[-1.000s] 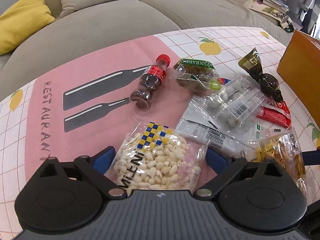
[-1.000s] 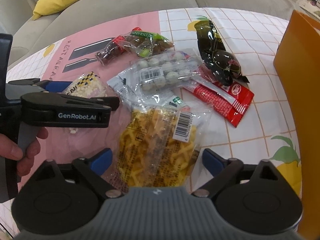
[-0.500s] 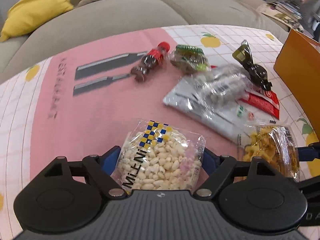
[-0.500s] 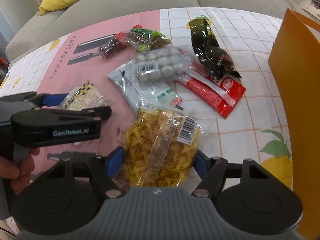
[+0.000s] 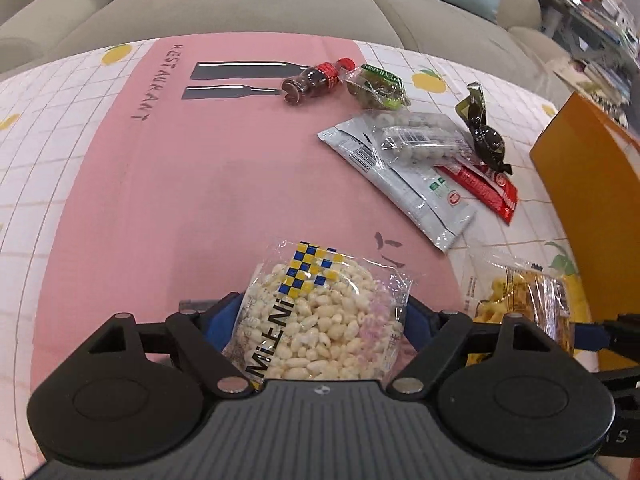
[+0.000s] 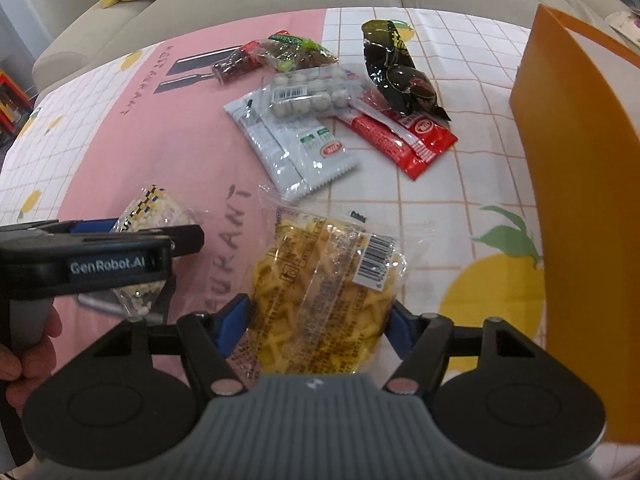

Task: Organize snacks
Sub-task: 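Carry the popcorn bag in left tool while right tool carries pasta bag over the box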

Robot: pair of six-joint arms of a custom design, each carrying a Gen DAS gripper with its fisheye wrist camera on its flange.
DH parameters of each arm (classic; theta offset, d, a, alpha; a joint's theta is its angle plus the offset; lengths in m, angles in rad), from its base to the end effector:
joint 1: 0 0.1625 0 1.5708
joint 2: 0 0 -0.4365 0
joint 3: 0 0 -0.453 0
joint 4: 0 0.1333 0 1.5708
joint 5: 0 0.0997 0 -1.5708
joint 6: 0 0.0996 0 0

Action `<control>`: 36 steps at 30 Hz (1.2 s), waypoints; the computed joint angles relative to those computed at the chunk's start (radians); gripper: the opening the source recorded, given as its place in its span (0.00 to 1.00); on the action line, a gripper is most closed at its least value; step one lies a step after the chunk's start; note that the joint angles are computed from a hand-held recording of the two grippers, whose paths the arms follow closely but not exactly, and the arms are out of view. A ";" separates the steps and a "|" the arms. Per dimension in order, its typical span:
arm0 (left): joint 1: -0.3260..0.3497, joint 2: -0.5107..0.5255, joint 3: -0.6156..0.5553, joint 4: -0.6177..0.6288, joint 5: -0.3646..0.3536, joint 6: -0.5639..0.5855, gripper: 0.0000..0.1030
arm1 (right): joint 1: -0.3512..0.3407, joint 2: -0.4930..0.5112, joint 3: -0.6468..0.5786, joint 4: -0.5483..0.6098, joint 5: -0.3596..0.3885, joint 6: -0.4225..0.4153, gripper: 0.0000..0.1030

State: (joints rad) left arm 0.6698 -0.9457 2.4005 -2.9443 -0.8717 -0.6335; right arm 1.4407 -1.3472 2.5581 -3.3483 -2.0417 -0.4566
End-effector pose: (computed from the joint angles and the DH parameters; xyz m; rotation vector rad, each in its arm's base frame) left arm -0.1918 -0.4037 -0.0176 0.3740 2.4987 -0.5652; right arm 0.0370 -0.3962 0.1428 0.2328 -2.4822 0.5206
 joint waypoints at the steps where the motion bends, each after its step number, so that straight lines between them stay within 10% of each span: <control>1: -0.008 -0.009 0.007 0.000 -0.001 -0.011 0.92 | -0.001 -0.013 0.009 0.004 0.002 -0.005 0.66; 18: -0.172 -0.149 0.020 0.181 -0.046 -0.155 0.92 | 0.049 -0.327 0.127 0.095 0.075 -0.098 0.66; 36: -0.228 -0.065 -0.189 0.231 -0.142 -0.039 0.92 | -0.053 -0.831 0.042 0.574 0.182 -0.227 0.63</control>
